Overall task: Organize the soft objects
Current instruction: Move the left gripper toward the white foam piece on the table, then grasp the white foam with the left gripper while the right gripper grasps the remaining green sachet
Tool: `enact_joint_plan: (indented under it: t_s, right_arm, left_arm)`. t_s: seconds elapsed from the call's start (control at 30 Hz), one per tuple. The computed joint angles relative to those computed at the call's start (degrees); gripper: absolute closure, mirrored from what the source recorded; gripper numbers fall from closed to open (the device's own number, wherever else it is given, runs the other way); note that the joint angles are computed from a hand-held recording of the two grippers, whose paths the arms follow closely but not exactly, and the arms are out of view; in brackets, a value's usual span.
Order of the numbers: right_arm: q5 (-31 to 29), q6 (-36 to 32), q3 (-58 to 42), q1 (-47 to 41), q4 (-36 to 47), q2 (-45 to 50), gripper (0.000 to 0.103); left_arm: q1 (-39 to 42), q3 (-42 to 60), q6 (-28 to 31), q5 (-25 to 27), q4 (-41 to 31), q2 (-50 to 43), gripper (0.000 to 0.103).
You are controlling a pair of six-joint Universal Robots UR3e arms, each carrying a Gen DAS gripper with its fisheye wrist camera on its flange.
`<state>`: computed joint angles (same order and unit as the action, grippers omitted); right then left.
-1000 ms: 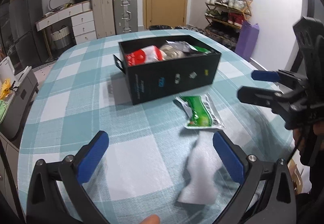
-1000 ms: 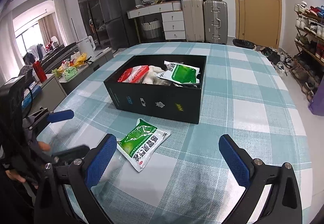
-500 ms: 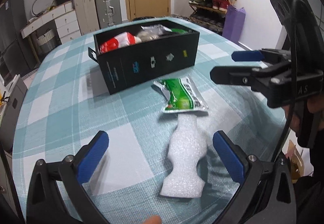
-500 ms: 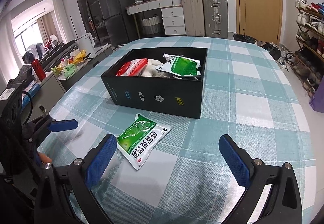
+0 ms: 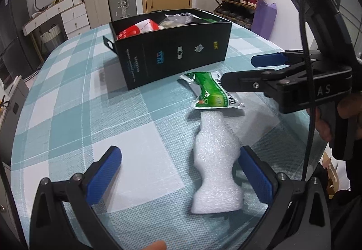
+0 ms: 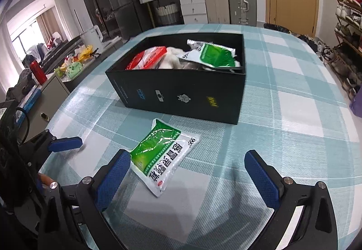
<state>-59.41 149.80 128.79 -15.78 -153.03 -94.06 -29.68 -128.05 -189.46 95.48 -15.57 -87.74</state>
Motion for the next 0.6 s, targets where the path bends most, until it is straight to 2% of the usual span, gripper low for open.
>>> enact_joint_plan:
  t_s: [0.43,0.6]
  right_arm:
    - [-9.56,8.64,-8.26,9.73,-6.0,11.81,0.001]
    - [-9.17,8.0,-8.33,8.36,-4.42,11.31,0.001]
  left_arm:
    - [0.96,-1.52,0.16,-0.62,-0.54,1.11,0.0]
    - [0.54,-0.59,-0.01,0.07,-2.44,0.63,0.0]
